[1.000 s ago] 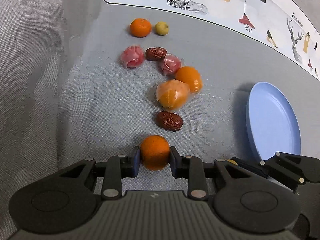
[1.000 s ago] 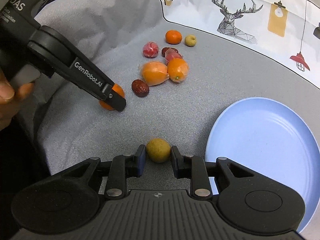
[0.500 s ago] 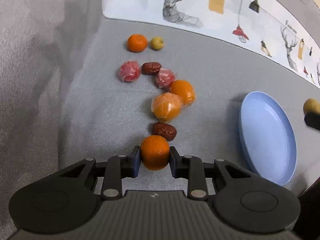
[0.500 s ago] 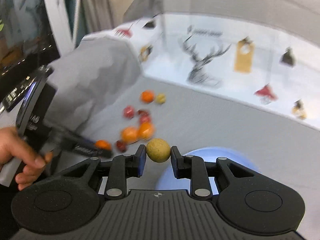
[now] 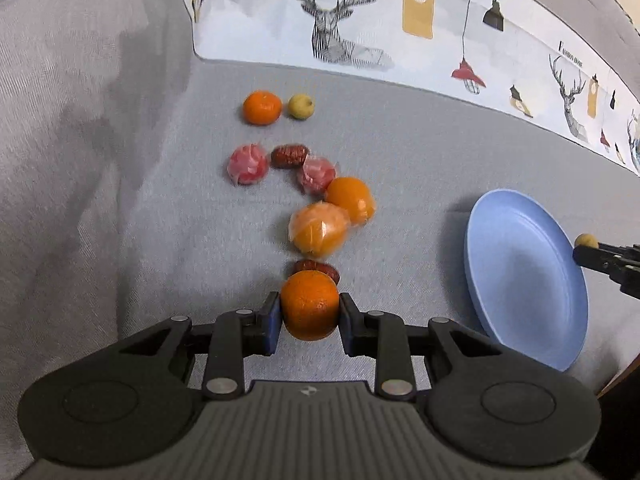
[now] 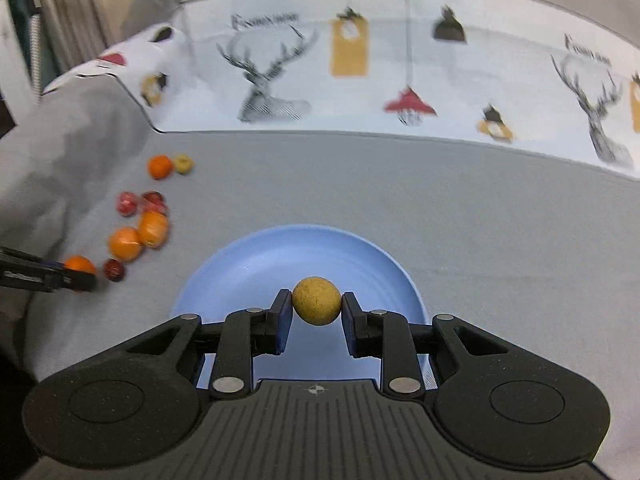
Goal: Organize fruits
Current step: 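Carry the orange with the left tool while the right tool carries the yellow fruit over the plate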
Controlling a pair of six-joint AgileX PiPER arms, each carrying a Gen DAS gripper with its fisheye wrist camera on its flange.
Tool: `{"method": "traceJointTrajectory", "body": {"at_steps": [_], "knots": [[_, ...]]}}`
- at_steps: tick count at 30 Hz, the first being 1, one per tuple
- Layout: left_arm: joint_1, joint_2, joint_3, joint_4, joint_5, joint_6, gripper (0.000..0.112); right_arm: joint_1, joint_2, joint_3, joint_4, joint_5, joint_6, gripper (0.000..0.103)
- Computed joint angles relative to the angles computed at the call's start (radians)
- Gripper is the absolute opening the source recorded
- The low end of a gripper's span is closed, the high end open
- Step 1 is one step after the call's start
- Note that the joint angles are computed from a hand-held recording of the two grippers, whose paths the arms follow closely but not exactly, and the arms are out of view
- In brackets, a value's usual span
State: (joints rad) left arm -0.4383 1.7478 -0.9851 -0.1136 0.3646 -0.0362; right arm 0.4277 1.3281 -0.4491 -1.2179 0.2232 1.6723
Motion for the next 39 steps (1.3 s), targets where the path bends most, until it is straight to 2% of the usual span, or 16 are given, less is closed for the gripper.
{"method": "traceJointTrajectory", "body": {"at_steps": [4,6,7,11,15,18,20,25,29,39], "knots": [[-0.085,-0.068,0.043,0.332,-0.051,-0.307,0.032,-0.023,-0.013,0.024,-0.111,-0.003,0.092,0.028],[-0.125,-0.082,0.034,0.430,-0.039,-0.389,0.032,-0.039,-0.024,0.028,-0.106,-0.008,0.082,0.028],[-0.135,-0.082,0.021,0.419,-0.032,-0.391,0.032,-0.040,-0.028,0.029,-0.107,-0.003,0.086,0.028],[-0.162,-0.065,-0.074,0.214,0.002,-0.293,0.032,-0.050,-0.051,0.037,-0.136,0.004,0.115,0.028],[-0.231,-0.042,-0.145,0.169,0.005,-0.318,0.032,-0.038,-0.063,0.048,-0.162,0.027,0.153,0.028],[-0.292,-0.036,-0.110,0.241,-0.053,-0.391,0.032,-0.040,-0.072,0.058,-0.180,0.034,0.170,0.028],[-0.340,-0.005,-0.140,0.312,0.027,-0.468,0.032,-0.038,-0.076,0.064,-0.182,0.044,0.172,0.028],[-0.400,0.046,-0.199,0.351,0.074,-0.473,0.032,-0.039,-0.075,0.063,-0.170,0.056,0.152,0.028],[-0.400,0.074,-0.207,0.309,0.070,-0.440,0.032,-0.028,-0.078,0.062,-0.162,0.072,0.158,0.028],[-0.411,0.128,-0.240,0.310,0.079,-0.445,0.032,-0.005,-0.057,0.047,-0.107,0.096,0.109,0.028]]}}
